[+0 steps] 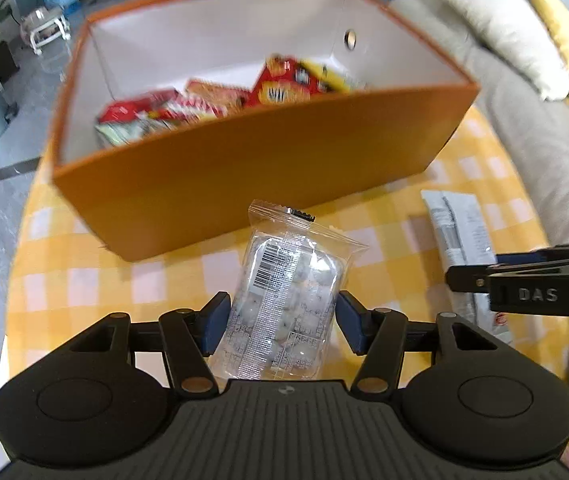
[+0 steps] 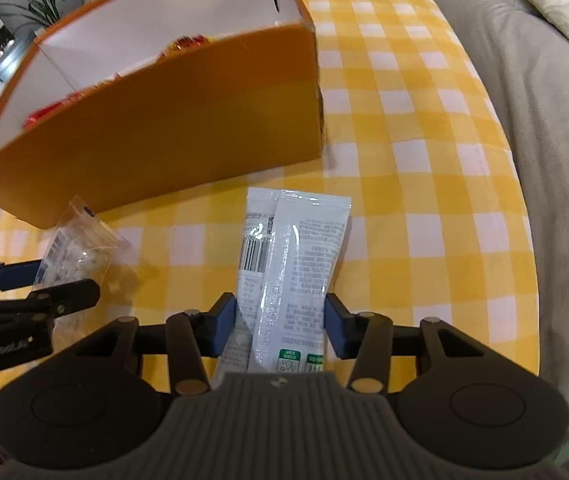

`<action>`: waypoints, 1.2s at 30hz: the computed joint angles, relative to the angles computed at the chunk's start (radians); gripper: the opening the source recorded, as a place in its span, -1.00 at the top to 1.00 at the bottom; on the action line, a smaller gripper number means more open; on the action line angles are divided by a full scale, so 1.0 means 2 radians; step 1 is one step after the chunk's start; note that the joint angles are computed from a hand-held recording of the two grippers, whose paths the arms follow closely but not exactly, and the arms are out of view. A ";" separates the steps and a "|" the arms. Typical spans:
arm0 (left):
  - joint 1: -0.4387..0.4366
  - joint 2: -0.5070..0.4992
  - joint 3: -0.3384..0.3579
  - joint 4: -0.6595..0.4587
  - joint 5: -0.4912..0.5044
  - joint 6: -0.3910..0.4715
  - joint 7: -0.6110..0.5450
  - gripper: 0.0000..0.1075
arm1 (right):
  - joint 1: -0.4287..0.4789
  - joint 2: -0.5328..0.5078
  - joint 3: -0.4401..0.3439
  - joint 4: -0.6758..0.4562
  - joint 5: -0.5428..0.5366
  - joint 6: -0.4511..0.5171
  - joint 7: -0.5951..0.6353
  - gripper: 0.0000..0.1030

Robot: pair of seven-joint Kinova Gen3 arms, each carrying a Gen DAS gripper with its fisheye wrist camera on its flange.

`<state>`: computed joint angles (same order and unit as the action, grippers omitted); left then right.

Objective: Organize snacks
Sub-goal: 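Lift the white packet and egg pack over the box rim with both tools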

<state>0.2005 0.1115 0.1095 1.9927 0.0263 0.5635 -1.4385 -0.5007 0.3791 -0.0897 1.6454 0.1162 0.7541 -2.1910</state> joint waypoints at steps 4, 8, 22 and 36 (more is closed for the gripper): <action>-0.011 -0.057 -0.002 0.024 0.037 -0.004 -0.010 -0.22 | -0.010 -0.034 -0.003 0.026 0.003 -0.021 -0.018 0.11; -0.011 -0.100 -0.002 0.035 0.038 0.000 -0.003 -0.22 | -0.014 -0.062 -0.011 0.045 0.010 -0.033 -0.026 0.11; -0.024 -0.116 -0.025 -0.025 0.064 0.014 -0.039 -0.22 | 0.003 -0.113 -0.034 0.020 0.018 -0.058 0.012 0.12; -0.076 0.041 -0.020 -0.209 0.122 0.076 -0.117 -0.22 | 0.029 0.047 -0.017 -0.240 -0.028 0.030 0.196 0.11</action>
<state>0.0484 0.1936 0.0692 1.5754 0.2709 0.7148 -1.6726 -0.4425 0.4740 -0.1237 1.1650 0.0604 0.8136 -1.7998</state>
